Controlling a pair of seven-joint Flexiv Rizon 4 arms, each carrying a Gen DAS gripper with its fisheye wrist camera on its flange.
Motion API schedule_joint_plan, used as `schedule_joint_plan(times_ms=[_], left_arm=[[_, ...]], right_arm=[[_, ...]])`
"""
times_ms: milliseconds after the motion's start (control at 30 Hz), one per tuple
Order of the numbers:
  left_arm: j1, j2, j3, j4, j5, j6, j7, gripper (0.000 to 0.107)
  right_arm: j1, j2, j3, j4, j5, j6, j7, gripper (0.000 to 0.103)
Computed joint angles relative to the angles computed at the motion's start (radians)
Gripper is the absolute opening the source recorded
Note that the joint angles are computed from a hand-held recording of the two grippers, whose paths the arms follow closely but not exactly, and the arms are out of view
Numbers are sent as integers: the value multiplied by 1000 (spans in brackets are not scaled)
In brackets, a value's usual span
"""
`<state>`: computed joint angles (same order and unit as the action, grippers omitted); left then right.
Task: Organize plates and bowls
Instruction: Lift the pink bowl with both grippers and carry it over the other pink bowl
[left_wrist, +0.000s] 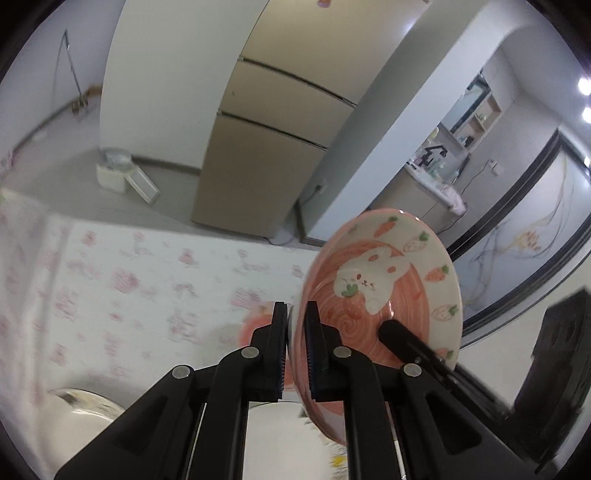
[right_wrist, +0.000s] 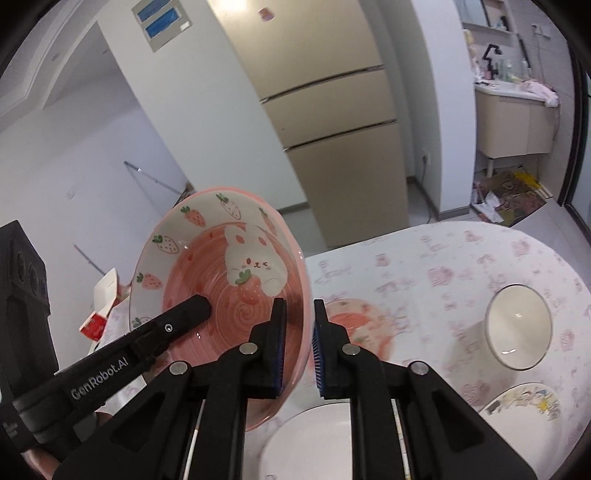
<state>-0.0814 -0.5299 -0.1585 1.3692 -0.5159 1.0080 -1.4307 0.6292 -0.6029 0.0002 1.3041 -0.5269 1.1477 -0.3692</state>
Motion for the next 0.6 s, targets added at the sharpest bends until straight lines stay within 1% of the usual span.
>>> schedule_joint_plan(times_ms=[67,100,167,200,233,400,500,600], left_arm=[[-15,-34,12,-34,35,-20,-5,10],[-28,-52,25,-55,64,-34,-17,10],[-44,-81,42,-76,101,-43,-41,10],[-41,-95,38,-86,107,-54,-39,10],[-35,-105,32,-90,107,-62,-31,10],[-38,-141,52,-115,153,-80,-32,10],[-31,-161,55,-127,166,-83,-33,10],[-31,-188,53,-152,175,-111,-34,10]], right_arm=[[-5,5,-15,41,5,36,41,13],[-14,-4,-7,40,18,32,43,13],[-63,-40,51,-2,82,12,-19,13],[-82,-56,76,-19,120,13,-42,13],[-87,-69,83,-31,143,10,-52,14],[-87,-127,107,-105,206,-57,-135,14],[-91,-153,125,-133,254,-68,-172,13],[-70,-166,94,-152,254,-108,-168,13]])
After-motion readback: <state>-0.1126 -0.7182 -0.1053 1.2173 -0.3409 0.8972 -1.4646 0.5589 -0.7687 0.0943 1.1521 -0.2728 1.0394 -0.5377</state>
